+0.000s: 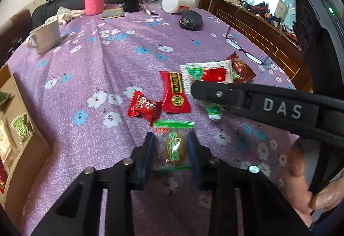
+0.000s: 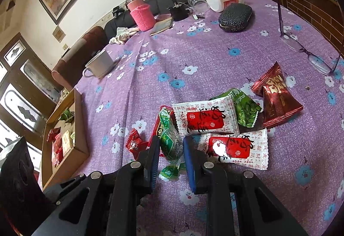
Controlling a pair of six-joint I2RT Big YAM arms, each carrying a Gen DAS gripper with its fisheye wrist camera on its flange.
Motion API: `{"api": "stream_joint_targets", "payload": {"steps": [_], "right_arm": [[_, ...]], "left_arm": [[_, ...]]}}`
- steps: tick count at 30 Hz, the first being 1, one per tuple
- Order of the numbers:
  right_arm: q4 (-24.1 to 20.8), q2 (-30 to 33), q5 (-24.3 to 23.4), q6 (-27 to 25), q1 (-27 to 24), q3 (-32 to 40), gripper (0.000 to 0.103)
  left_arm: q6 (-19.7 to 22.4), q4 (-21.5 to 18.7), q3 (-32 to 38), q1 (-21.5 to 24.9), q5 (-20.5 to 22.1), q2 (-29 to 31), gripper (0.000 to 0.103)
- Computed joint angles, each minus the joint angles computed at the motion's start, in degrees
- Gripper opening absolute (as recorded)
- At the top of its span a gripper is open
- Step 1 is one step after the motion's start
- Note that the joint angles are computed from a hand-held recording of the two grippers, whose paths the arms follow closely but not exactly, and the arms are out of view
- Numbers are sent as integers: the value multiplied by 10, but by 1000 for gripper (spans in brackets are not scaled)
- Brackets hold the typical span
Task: Organize snacks
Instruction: 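Grasp the clear green-print candy packet with the left gripper while the right grasps a green candy, then carry the clear packet and green candy with both grippers over the tray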
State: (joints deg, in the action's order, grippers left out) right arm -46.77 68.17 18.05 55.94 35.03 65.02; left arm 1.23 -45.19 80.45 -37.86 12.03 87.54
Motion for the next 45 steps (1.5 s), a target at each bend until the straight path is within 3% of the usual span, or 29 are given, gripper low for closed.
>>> {"api": "stream_joint_targets", "payload": {"steps": [14, 32, 45], "right_arm": [[0, 9, 21, -21, 15, 11, 24], [-5, 15, 40, -40, 27, 20, 24], [-5, 16, 43, -40, 29, 20, 24]], "left_arm": [[-42, 39, -11, 15, -20, -14, 28], [-29, 96, -41, 2, -117, -47, 28], [-29, 100, -47, 1, -130, -57, 29]]}}
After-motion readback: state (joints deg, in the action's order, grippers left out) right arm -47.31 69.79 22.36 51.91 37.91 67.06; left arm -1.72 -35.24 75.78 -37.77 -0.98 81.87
